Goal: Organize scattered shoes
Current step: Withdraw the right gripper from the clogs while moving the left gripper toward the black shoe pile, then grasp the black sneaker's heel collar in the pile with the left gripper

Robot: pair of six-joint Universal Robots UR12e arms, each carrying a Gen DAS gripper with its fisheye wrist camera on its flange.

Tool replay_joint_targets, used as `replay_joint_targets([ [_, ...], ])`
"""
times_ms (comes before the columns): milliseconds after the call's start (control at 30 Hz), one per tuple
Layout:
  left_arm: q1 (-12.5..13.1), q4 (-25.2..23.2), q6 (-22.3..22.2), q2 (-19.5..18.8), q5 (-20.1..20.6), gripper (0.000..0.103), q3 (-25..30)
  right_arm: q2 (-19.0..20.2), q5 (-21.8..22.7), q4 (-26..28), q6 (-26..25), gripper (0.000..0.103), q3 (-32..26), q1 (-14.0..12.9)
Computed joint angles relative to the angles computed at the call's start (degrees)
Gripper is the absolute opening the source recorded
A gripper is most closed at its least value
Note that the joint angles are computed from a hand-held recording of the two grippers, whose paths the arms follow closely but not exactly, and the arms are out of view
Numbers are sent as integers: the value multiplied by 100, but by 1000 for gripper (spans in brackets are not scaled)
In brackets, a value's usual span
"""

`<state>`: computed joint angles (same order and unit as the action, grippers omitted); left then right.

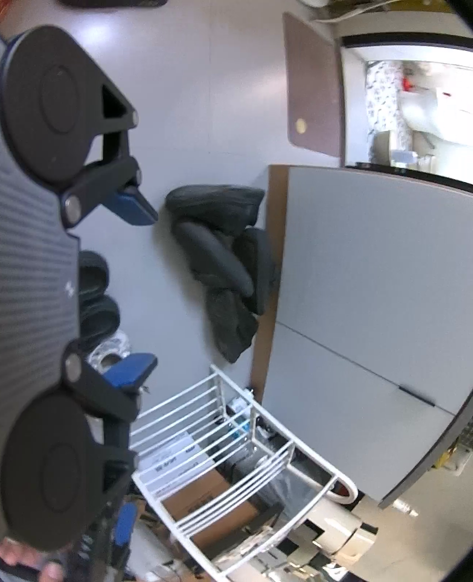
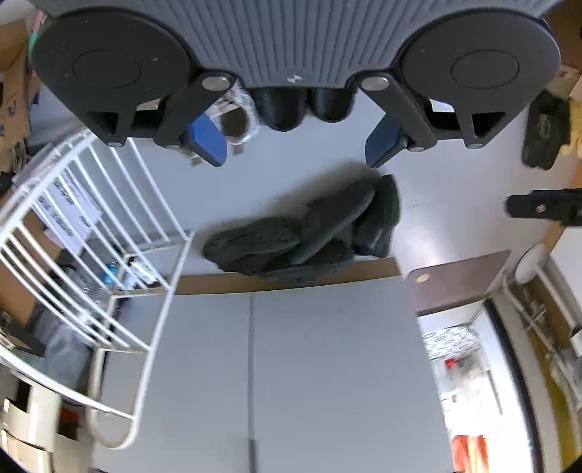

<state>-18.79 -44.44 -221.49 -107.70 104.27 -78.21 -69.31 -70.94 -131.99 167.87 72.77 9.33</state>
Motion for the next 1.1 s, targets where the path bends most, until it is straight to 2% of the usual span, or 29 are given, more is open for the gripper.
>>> replay_joint_targets([
  [133, -11, -583, -69, -127, 172, 79, 357, 33, 473, 76, 210, 87, -132, -167],
  [200, -19, -882, -3, -225, 250, 79, 613, 22, 600, -65, 221, 87, -121, -210],
  [300, 13, -1032, 67, -332, 195, 79, 851, -19, 755, -404, 225, 87, -33, -284],
  [400, 48, -1254, 115, -472, 234, 79, 1112, 11, 872, -397, 230, 87, -57, -335],
  [500, 97, -1346, 115, -570, 216, 79, 1261, 68, 871, -313, 167, 88, -124, -340],
  [633, 215, -1560, 187, -799, 208, 79, 1564, 102, 965, -421, -258, 88, -98, -322],
  [700, 262, -1654, 220, -913, 225, 79, 1702, 121, 863, -452, -454, 88, -89, -275],
  [900, 461, -1592, 298, -1274, 91, 78, 2014, 259, 694, -197, -654, 88, -254, -160],
  [1100, 647, -1607, 135, -1600, -142, 72, 2227, 362, 673, 36, -940, 88, -387, -71],
])
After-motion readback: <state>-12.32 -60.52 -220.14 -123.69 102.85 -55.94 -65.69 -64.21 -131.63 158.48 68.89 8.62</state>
